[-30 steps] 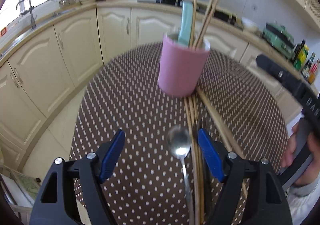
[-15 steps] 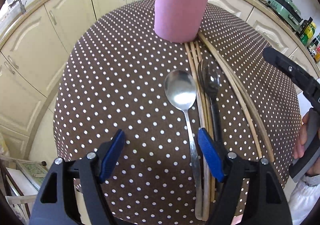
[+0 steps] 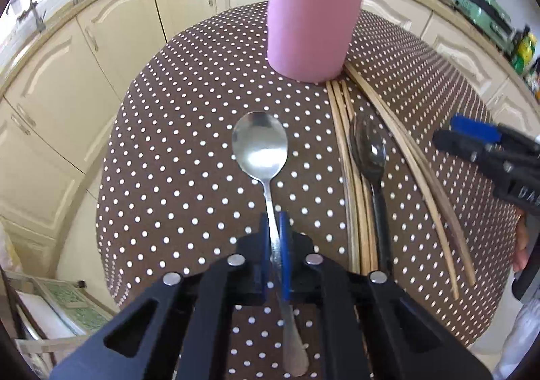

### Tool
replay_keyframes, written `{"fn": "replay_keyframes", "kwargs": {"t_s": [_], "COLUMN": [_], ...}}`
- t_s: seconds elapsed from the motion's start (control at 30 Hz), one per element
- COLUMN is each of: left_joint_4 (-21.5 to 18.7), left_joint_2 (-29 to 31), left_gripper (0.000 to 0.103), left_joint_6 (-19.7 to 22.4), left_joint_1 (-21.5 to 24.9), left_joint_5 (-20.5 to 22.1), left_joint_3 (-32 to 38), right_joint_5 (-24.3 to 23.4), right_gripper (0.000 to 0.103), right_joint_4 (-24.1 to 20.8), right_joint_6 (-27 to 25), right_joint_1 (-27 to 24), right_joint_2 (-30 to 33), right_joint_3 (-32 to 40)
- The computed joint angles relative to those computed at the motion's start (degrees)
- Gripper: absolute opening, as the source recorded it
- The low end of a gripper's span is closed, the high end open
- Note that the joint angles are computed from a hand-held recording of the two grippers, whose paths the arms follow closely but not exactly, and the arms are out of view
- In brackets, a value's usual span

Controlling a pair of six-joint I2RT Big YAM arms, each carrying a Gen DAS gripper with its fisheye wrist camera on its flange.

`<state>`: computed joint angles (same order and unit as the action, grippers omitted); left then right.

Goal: Organize utensils
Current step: 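Grasp another wooden chopstick with the right tool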

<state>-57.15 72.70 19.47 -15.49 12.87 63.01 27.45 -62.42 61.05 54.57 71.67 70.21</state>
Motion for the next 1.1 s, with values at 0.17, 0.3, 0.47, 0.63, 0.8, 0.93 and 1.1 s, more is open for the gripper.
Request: {"fn": "replay_keyframes", "kwargs": {"t_s": [0.17, 0.3, 0.47, 0.63, 0.8, 0.93, 1.1], "left_joint_4": [-1.16, -1.29, -2.46, -3.27, -5.09, -5.25, -4.72], "left_joint_2": [1.58, 2.42, 4.19, 6.24, 8.29, 8.96, 8.41], "left_gripper": [0.005, 0.005, 0.005, 0.005, 0.005, 0.005, 0.005], "left_joint_6": [-1.64, -2.29, -3.03, -3.49, -4.06, -5.01, -4.65], "left_joint_1": [1.80, 1.93, 1.93, 1.20, 0.00, -0.55, 0.12], "left_joint_5": [3.71, 4.34, 5.38, 4.51, 3.39, 3.51, 4.20], "left_joint_3": [1.61, 2.33, 4.11, 6.26, 8.66, 9.35, 8.61], "right_joint_5": [-5.78, -9.54, -11.43, -14.09, -15.87, -17.21, -17.62], "right_gripper": [0.047, 0.036, 0.035, 0.034, 0.031, 0.024, 0.023], "right_joint_4": [-1.42, -2.67, -4.95, -8.35, -13.23, -13.93, -14.78], "right_joint_6": [-2.91, -5.38, -7.51, -9.31, -12.30, -12.93, -12.56], "right_joint_1": [-2.81, -4.91, -6.28, -8.56, -11.19, -11.34, -11.03], "right_joint_2": [1.55, 3.45, 5.54, 8.77, 13.17, 13.36, 13.33], "right_joint_3": [1.45, 3.23, 5.94, 9.97, 15.73, 16.06, 16.11]}}
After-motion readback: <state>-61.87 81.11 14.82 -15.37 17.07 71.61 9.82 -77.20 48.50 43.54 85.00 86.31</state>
